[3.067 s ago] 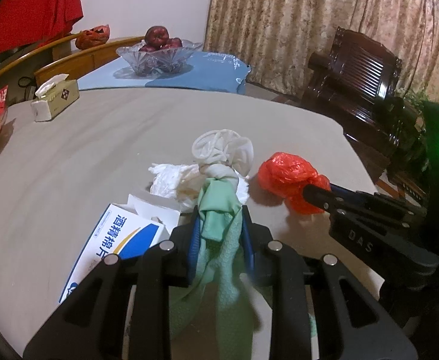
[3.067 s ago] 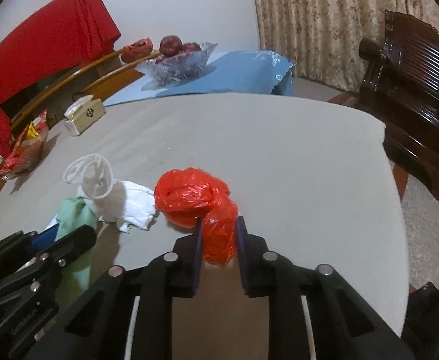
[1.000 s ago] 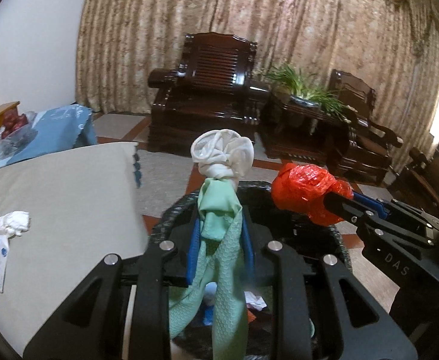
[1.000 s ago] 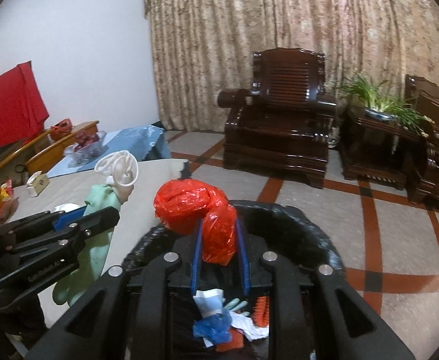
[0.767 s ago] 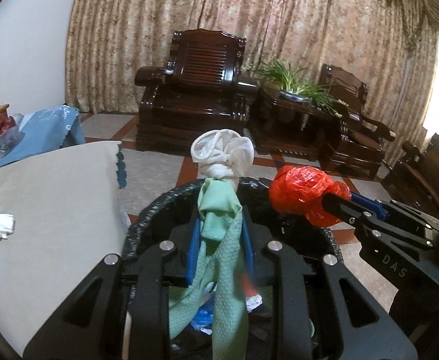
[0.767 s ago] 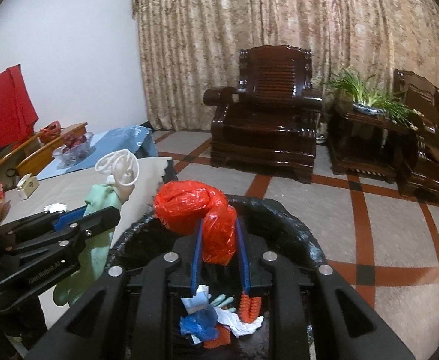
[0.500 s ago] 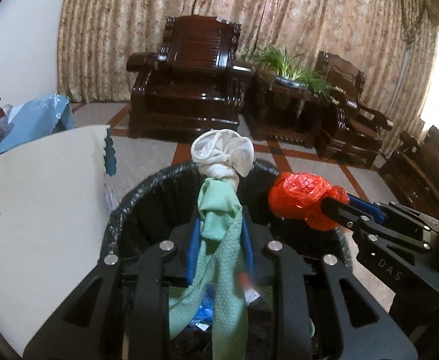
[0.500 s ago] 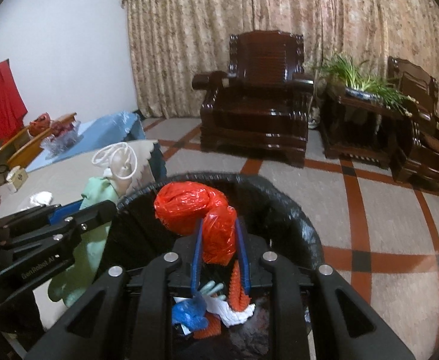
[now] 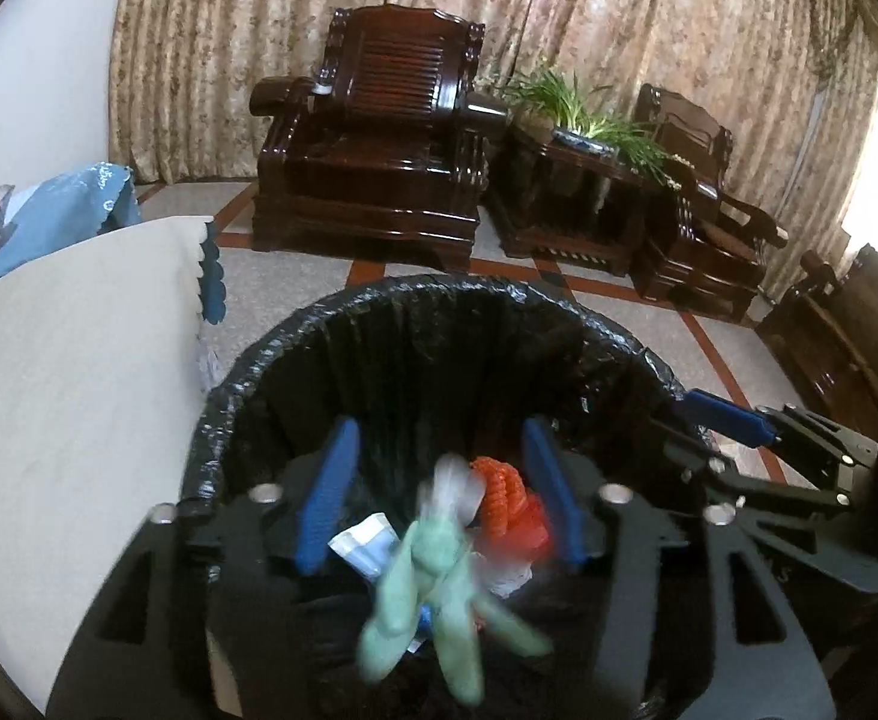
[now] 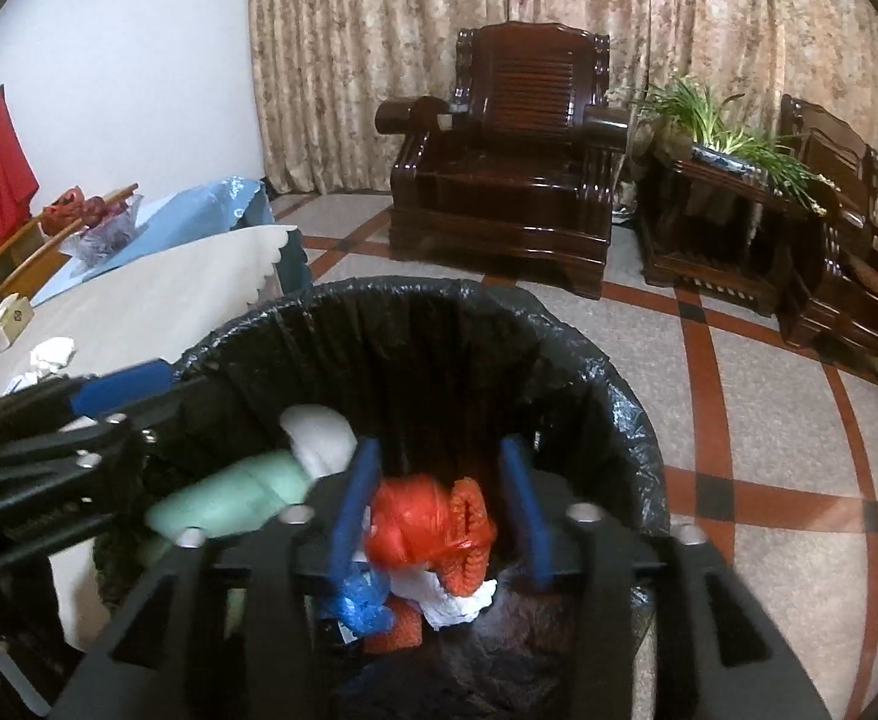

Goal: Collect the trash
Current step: 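Carry the glove and red bag over the bin and open both grippers, then move back to the table and grasp the white alcohol-pad box with the left gripper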

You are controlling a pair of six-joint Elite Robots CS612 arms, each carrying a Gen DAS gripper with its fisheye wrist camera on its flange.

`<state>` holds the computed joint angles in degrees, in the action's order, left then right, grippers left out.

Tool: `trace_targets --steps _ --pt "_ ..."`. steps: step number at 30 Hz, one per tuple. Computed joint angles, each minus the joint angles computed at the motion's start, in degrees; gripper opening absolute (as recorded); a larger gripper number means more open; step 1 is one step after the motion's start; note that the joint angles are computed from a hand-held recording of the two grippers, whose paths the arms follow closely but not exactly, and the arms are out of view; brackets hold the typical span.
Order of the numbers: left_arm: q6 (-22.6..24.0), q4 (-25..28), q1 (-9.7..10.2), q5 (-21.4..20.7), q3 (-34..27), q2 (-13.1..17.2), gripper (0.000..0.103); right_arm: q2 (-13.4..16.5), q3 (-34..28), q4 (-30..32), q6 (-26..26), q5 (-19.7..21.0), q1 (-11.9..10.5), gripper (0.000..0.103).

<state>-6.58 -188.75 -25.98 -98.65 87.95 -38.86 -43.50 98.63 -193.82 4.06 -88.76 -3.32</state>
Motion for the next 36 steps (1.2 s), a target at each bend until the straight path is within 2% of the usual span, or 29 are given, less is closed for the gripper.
trace_targets --steps 2,5,12,19,28,36 --pt "-0.3 -0.6 0.27 0.2 0.5 -0.3 0.065 0.0 0.4 -1.9 -0.3 -0.5 0.1 0.087" --pt "-0.3 -1.9 0.54 1.5 1.4 -0.8 0.074 -0.1 0.7 -3.9 -1.1 -0.6 0.3 0.097" --pt "-0.6 -5.8 2.12 6.3 5.0 -2.8 0.083 -0.6 0.5 -6.7 -0.6 2.3 1.0 0.097" --pt "-2.8 -8.9 3.82 11.7 8.0 -5.0 0.086 -0.1 -1.9 -6.5 -1.5 5.6 2.8 0.097" --pt "-4.6 -10.0 6.67 17.6 10.1 -6.3 0.086 2.3 -6.9 -4.6 -3.0 9.4 5.9 0.097" --pt "-5.9 -9.4 9.73 21.9 10.1 -6.0 0.086 5.3 -12.7 -1.7 -4.8 12.1 8.8 0.097"
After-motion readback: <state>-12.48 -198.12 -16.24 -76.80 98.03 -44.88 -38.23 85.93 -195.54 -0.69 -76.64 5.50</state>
